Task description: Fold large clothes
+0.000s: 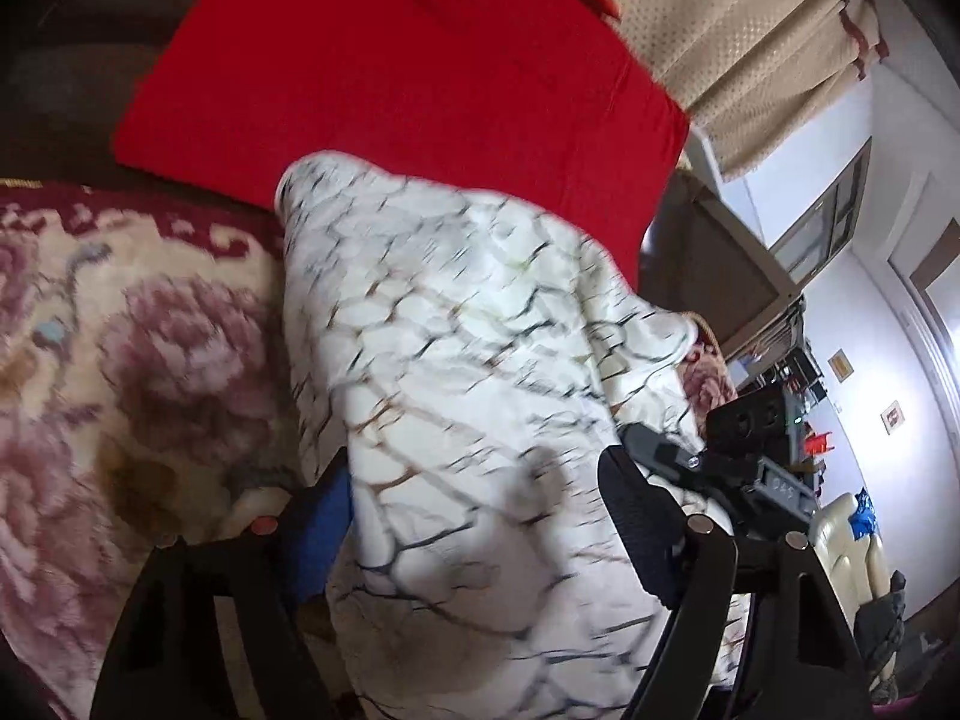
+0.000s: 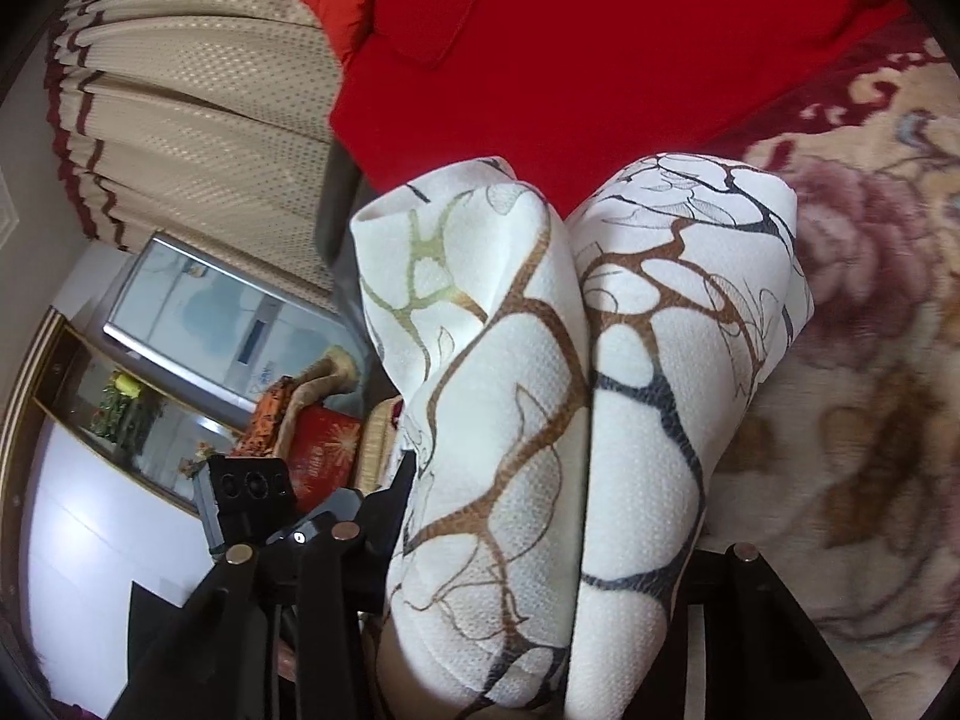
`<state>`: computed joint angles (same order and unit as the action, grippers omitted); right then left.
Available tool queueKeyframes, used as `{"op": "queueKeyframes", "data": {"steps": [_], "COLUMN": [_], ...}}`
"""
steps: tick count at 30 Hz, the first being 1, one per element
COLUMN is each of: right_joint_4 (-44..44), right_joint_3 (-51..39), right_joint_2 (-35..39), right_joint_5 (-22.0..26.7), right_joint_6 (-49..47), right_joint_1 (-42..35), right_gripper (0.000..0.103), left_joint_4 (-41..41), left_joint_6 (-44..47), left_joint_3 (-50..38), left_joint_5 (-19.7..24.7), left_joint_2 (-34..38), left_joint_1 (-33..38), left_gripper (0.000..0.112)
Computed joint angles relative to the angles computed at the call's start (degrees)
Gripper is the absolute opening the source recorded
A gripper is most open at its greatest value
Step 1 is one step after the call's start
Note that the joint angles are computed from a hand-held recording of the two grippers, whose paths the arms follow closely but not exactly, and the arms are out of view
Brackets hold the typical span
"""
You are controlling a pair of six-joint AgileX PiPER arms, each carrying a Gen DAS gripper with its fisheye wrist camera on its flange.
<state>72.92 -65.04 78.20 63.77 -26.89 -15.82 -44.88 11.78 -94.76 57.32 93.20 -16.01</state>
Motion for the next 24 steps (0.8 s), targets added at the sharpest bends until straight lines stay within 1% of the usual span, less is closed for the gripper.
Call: {"op": "queueKeyframes", "data": {"steps": [1, 2, 3, 4, 5, 6, 7, 8, 9, 10, 12, 13, 14, 16, 19, 20, 21, 22, 23, 24], "right_joint_4": [1.0, 3.3, 5.3, 8.0, 8.9, 7.4, 6.1, 4.7, 3.0, 0.1, -5.6, -7.3, -8.6, -11.2, -12.1, -12.2, -12.6, -13.0, -12.9, -12.7], "right_joint_3": [-0.1, 0.0, 0.1, 0.2, -0.3, -1.6, -2.4, -2.8, -3.1, -3.3, -3.0, -2.4, -1.9, -1.6, -0.8, -0.8, -1.0, -1.2, -1.7, -1.6], "right_joint_2": [0.0, 0.2, 0.5, 1.1, 1.4, 1.2, 1.1, 1.2, 1.6, 1.7, 1.5, 1.4, 1.4, 1.6, 2.5, 2.7, 2.8, 2.7, 3.3, 3.2], "right_joint_5": [-0.7, -1.1, -1.1, -1.0, -2.2, -5.3, -7.2, -8.7, -9.6, -10.5, -11.8, -11.2, -10.4, -8.8, -7.5, -7.5, -7.5, -7.2, -6.8, -6.7], "right_joint_6": [0.0, -0.5, -1.3, -2.4, -2.6, -2.2, -1.7, -1.0, 0.3, 2.3, 6.5, 8.0, 9.4, 11.0, 10.5, 10.2, 10.1, 10.1, 10.0, 10.0], "right_joint_1": [1.0, 2.0, 2.6, 3.7, 5.7, 8.8, 10.4, 11.6, 12.1, 11.9, 10.5, 8.8, 6.9, 3.9, 2.2, 2.4, 2.3, 2.2, 2.0, 2.1], "right_gripper": [0.047, 0.046, 0.044, 0.043, 0.041, 0.041, 0.04, 0.04, 0.04, 0.04, 0.04, 0.04, 0.04, 0.04, 0.04, 0.04, 0.04, 0.04, 0.04, 0.04], "left_joint_4": [-2.9, -5.3, -5.4, -3.3, 1.2, 5.0, 6.5, 5.6, 5.9, 7.4, 7.6, 6.9, 6.4, 4.2, 2.2, -0.3, -1.2, -0.8, -0.1, -1.0], "left_joint_6": [2.8, 4.5, 3.9, 3.4, 4.0, 2.2, 0.5, -0.2, -1.1, -3.2, -5.4, -5.6, -6.2, -4.2, -3.2, -2.0, -1.7, -1.8, -2.7, -3.0], "left_joint_3": [0.9, -0.3, -2.0, -2.6, -2.4, -2.9, -3.1, -2.1, -1.6, -1.8, -1.6, -0.6, -0.4, 0.3, -0.9, -0.4, -0.2, 0.2, -0.4, -0.1], "left_joint_5": [0.2, 2.0, 3.3, 2.8, 1.2, 1.0, 1.4, 1.8, 2.0, 2.5, 4.5, 4.9, 6.4, 8.5, 11.6, 11.7, 11.3, 10.5, 10.6, 10.8], "left_joint_2": [-0.9, -1.7, -2.1, -3.3, -5.1, -5.7, -5.8, -5.7, -5.2, -4.4, -1.5, -0.8, 0.7, 2.6, 5.5, 6.1, 6.1, 6.0, 6.3, 6.9], "left_joint_1": [1.5, 2.5, 2.7, 2.6, 2.3, 1.8, 2.5, 4.7, 6.1, 6.9, 9.0, 9.8, 10.3, 10.1, 8.6, 8.2, 7.9, 7.1, 6.6, 6.4], "left_gripper": [0.044, 0.006, 0.006, 0.006, 0.006, 0.006, 0.008, 0.01, 0.021, 0.047, 0.08, 0.08, 0.08, 0.08, 0.08, 0.081, 0.088, 0.093, 0.099, 0.1]}}
